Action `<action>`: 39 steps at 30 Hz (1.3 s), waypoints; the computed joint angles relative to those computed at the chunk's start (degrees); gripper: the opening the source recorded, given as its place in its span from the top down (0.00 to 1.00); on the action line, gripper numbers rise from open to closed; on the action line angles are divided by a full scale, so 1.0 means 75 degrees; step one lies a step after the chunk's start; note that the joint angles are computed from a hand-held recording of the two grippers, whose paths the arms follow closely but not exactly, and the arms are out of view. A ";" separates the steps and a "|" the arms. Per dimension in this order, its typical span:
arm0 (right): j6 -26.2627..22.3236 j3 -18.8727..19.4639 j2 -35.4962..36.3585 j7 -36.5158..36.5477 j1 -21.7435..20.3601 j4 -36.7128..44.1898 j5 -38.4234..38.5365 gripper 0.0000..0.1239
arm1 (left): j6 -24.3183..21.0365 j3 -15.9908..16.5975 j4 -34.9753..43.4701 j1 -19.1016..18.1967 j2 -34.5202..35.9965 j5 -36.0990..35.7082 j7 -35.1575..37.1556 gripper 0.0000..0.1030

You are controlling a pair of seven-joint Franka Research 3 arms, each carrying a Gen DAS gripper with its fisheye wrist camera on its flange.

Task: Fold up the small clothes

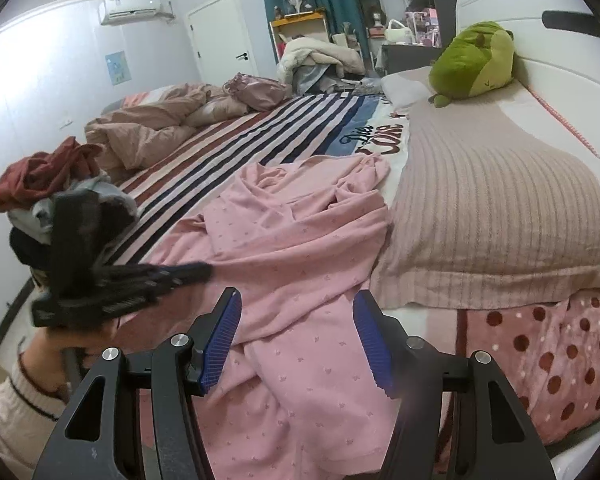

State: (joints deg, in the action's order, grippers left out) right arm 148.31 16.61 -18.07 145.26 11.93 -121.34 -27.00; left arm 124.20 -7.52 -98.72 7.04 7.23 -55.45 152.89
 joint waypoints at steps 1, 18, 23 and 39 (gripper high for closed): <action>0.0013 -0.0024 0.0030 -0.0046 0.0016 0.0035 0.0035 0.56 | 0.0063 0.0026 -0.0043 0.0032 -0.0049 -0.0031 0.0057 0.98; -0.1320 -0.0815 0.1802 -0.1310 0.0492 0.1552 -0.0466 0.57 | -0.0840 0.0142 0.0577 0.0720 0.0334 -0.0187 -0.0023 0.52; -0.2074 -0.1169 0.2517 -0.2845 0.0835 0.2270 -0.0492 0.65 | -0.0984 0.0055 0.1037 0.0757 0.0631 -0.0191 -0.0152 0.42; -0.1187 -0.1775 0.3011 -0.3066 0.1124 0.2514 0.0127 0.63 | -0.0611 -0.0250 0.1240 0.0719 0.0986 0.0440 -0.0466 0.32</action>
State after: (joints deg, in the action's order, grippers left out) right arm 139.41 3.30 4.52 122.26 20.36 -102.48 -26.05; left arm 119.61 -9.40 -89.42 12.43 14.63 -52.15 149.39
